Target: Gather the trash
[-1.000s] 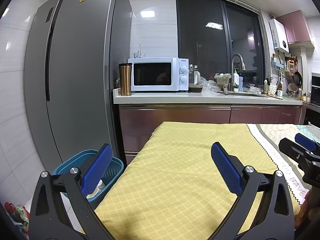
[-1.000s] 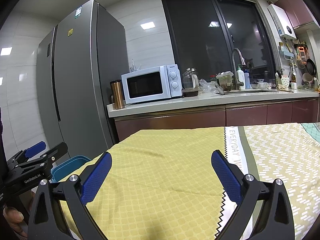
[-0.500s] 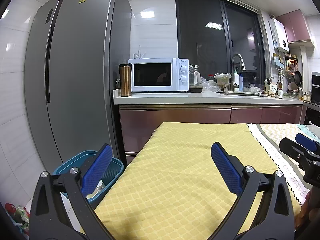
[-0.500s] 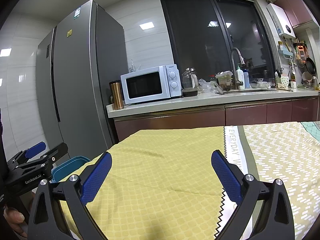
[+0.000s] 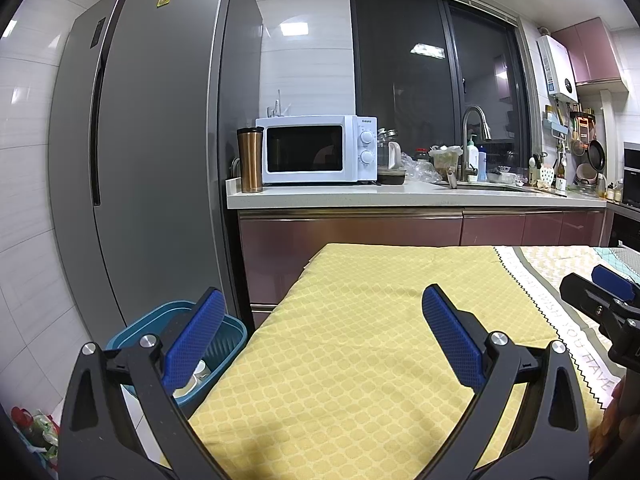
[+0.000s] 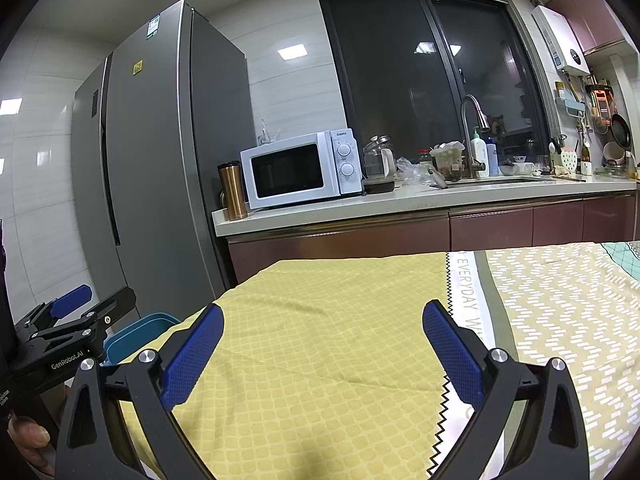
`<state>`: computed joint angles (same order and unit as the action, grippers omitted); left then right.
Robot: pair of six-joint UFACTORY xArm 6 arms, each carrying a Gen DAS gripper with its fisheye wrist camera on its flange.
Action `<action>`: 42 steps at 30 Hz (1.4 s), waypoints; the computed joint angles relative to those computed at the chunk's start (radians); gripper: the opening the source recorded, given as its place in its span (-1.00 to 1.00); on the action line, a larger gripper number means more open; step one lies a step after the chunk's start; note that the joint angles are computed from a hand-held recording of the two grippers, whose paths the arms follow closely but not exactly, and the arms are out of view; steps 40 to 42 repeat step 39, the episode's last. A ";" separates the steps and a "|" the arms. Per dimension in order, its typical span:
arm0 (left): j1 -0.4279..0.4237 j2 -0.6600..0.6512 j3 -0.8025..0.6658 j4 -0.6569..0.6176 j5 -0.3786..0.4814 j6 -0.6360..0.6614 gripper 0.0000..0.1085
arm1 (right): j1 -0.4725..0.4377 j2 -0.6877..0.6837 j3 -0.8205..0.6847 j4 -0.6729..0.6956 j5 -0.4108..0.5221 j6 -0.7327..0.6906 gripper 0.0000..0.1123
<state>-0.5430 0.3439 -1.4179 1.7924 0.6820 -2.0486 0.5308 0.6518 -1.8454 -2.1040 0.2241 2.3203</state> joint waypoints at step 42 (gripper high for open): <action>0.105 0.155 -0.196 -0.296 -0.263 0.329 0.79 | -0.045 -0.008 0.019 0.135 -0.041 -0.136 0.71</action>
